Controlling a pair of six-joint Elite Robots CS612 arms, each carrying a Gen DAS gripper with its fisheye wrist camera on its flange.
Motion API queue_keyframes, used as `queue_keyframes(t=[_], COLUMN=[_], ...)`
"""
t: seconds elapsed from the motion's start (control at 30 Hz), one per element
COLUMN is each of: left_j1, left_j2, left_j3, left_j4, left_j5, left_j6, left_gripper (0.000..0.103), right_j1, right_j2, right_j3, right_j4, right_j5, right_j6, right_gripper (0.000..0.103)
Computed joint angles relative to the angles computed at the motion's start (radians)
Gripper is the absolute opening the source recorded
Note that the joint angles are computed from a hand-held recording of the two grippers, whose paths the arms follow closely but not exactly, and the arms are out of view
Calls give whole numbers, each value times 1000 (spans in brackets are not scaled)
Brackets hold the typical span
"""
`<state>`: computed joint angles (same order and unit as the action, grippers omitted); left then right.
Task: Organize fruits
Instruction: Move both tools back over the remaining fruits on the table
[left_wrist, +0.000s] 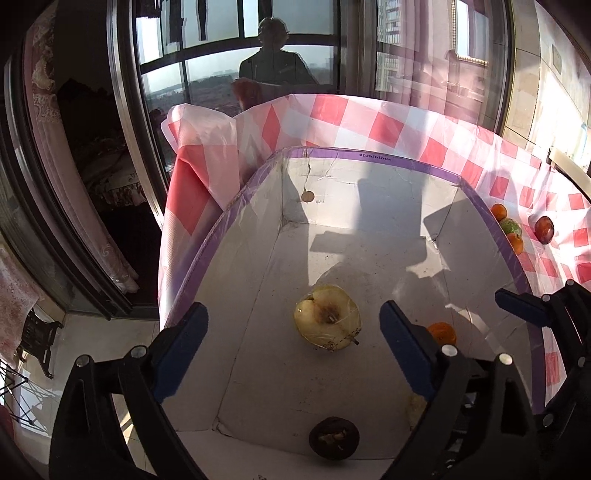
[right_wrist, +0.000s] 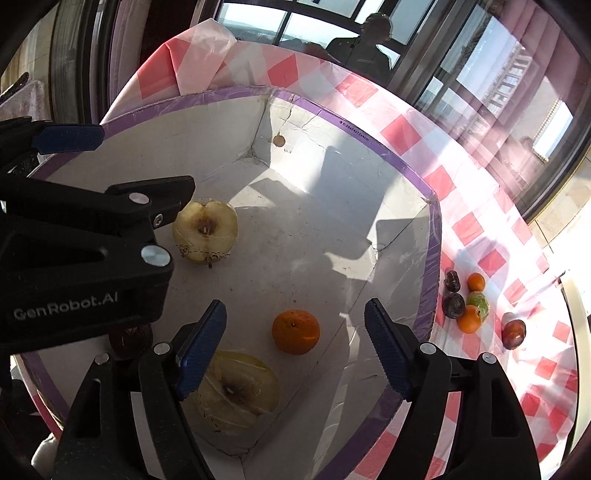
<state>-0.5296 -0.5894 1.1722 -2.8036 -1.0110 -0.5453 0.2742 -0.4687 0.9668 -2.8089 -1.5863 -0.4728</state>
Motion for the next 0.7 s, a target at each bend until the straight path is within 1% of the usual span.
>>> queue_keyframes(t=[0.07,0.1,0.13,0.2,0.23,0.33,0.4,0.47,0.53,0.6,0.7], left_j1=[-16,-24,-31,-40,-46,-64,-76,-89,-102,-115,-134], left_j2=[0,-1,-1,3,8,32,52,77,105,140,208], left_j3=[11,16,19,10,-3,-64,-107,-155,-206,-267,-384], left_j4=[-89,-137,-185,-248,-252,-202,-184,-174,-163,-148,-110], left_j5=[75,100,110,98,93,88,76,47,10,-30,-82], left_j6=[40,58,79,126,149,202,233,266,291,319,364], left_gripper=[100,101,101,101,101,101,101,101,101,101,101], right_j1=[-8,-15,-22,-41,-50,-79,-103,-127,-152,-179,-215], right_j2=[-9,-14,-19,-30,-36,-50,-60,-66,-70,-72,-74], right_j3=[30,50,70,107,124,167,196,218,238,255,277], right_j4=[-70,-118,-167,-264,-307,-416,-478,-513,-529,-518,-487], right_j5=[27,42,62,102,114,124,112,88,47,12,-39], right_j6=[24,40,59,107,135,222,298,377,454,529,631], right_gripper=[80,82,84,86,86,86,86,86,86,86,86])
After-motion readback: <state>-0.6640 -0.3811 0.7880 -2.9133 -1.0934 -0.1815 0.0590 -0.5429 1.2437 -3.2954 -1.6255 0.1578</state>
